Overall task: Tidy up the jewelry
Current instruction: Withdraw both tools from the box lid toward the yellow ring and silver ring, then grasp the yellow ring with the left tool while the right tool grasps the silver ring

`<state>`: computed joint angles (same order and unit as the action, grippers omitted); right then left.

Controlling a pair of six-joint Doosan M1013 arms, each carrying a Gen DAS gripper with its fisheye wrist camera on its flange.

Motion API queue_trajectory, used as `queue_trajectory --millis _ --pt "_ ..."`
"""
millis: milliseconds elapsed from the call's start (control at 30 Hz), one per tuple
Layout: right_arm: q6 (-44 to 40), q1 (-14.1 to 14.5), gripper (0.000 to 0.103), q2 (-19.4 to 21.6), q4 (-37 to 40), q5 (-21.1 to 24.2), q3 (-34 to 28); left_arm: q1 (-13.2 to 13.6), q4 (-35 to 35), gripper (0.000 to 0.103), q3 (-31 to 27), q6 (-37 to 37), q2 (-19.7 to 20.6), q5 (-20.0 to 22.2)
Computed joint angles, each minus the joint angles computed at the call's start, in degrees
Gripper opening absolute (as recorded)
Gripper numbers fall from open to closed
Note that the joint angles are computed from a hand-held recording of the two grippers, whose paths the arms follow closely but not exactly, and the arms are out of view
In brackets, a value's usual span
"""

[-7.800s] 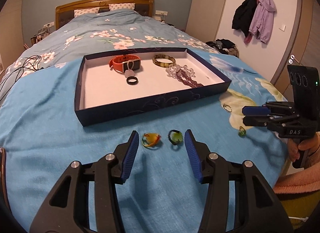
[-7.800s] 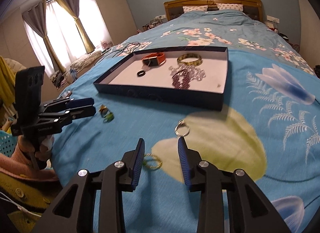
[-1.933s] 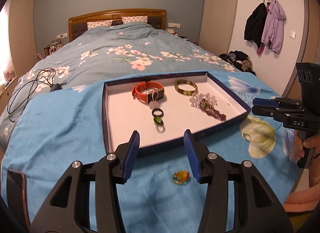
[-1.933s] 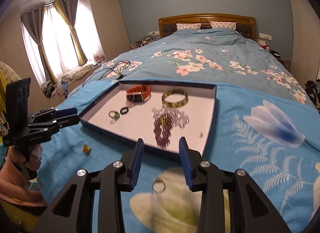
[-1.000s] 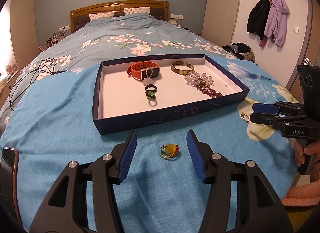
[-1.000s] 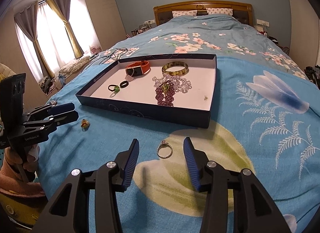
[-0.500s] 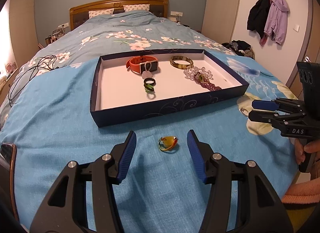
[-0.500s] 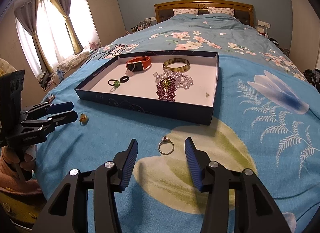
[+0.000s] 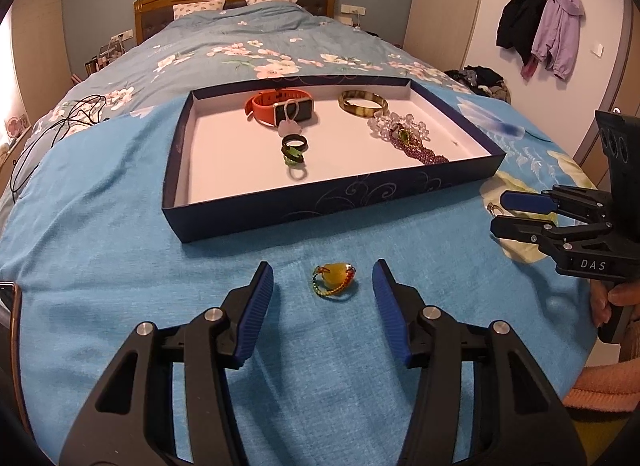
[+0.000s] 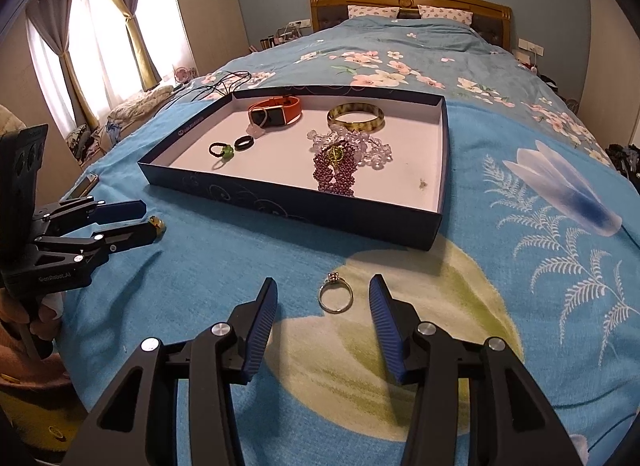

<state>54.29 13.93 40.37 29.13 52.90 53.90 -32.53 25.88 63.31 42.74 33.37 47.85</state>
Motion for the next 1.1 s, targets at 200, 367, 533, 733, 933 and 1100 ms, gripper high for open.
queue_trajectory --millis 200,367,533,733,933,1100 --pt "-0.05 0.30 0.045 0.05 -1.17 0.01 -0.19 0.20 -2.04 0.047 -0.96 1.81 0.60 0.42" --pt "-0.55 0.62 0.033 -0.22 -2.23 -0.40 0.18 0.30 -3.11 0.044 -1.35 2.79 0.86 0.48" --pt "-0.48 0.56 0.021 -0.14 -2.08 -0.21 0.06 0.37 -3.41 0.036 -1.30 2.89 0.85 0.31" --pt "-0.87 0.39 0.016 0.03 -1.55 0.33 -0.25 0.44 -3.65 0.025 -1.13 2.92 0.81 -0.06" --pt "-0.71 0.32 0.016 0.03 -1.24 0.38 -0.27 0.46 -3.78 0.021 -0.98 2.88 0.74 -0.27" --pt "-0.79 0.21 0.016 0.04 -0.29 0.58 -0.27 0.40 -3.41 0.022 -0.78 2.35 0.55 -0.12"
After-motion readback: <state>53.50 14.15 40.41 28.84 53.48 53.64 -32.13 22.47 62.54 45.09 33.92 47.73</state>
